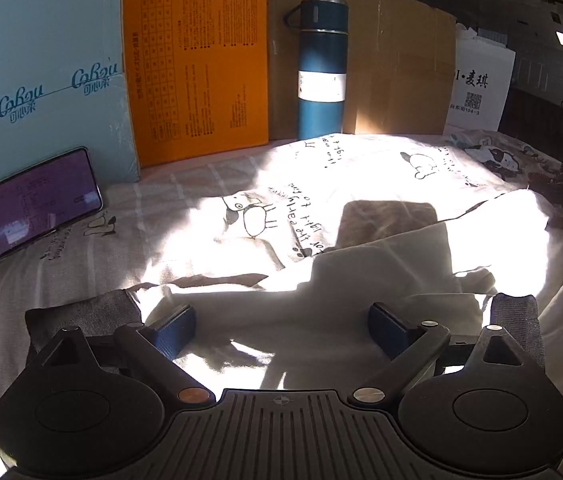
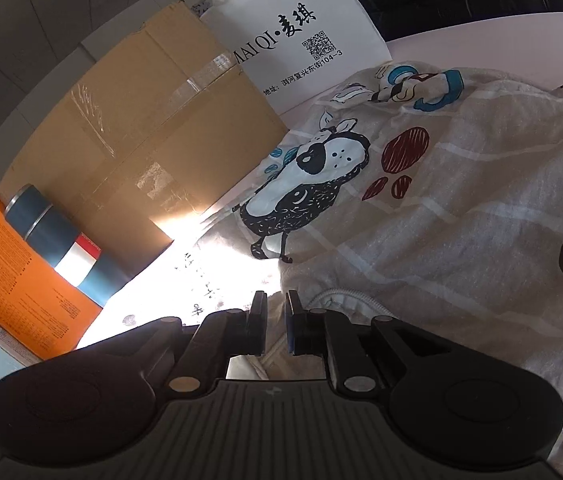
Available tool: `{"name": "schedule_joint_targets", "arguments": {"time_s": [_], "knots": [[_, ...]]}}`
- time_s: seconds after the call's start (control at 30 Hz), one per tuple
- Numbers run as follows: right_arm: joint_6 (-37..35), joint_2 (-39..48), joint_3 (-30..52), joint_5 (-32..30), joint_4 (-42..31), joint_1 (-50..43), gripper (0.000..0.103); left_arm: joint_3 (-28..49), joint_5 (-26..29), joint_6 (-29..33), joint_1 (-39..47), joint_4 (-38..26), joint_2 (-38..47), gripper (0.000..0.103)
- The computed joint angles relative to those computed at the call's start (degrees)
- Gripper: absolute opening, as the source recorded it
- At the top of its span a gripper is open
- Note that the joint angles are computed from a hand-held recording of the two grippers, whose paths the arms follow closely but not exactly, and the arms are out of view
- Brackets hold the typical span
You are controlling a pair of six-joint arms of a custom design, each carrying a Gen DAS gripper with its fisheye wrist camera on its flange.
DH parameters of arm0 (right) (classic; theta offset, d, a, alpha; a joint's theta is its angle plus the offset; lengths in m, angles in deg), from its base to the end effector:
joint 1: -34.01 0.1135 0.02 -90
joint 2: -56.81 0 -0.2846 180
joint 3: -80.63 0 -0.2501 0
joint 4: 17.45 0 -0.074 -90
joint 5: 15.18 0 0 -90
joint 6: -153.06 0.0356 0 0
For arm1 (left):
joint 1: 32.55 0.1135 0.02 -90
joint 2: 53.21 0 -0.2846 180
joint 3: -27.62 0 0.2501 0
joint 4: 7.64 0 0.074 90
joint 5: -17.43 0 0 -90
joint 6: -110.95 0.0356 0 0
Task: Fold clothes
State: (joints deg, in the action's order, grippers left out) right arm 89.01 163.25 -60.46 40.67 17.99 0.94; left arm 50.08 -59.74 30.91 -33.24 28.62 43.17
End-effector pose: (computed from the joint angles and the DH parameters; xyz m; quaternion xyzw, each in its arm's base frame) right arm 0.2487 -0.1381 0.1004 0.2883 0.7979 0.2277 0.4778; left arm 0.2068 -0.0104 0.0896 0.1318 0.8834 -0.0645 0.4449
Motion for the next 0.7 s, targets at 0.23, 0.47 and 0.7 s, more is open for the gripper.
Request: {"name": "schedule_joint_targets", "arguments": {"time_s": [0.23,0.47,0.7], "knots": [[-2.2,0.6,2.4,-10.4,-5.2,-1.8,0.053,0.3,-0.1,0.2,-0.1,-0.3,0.3,0.096],[-7.6,-0.7,3.7,-8.4,-11.8,0.5,0.056,0.5,-0.7,0.2,-0.5,-0.5,0.5,0.097],[-12.3,-1.9,2.1,-4.0,-10.3,3.2,0.061,0.3,-1.0,0.3,-0.7,0.1,0.8,0.097]]}}
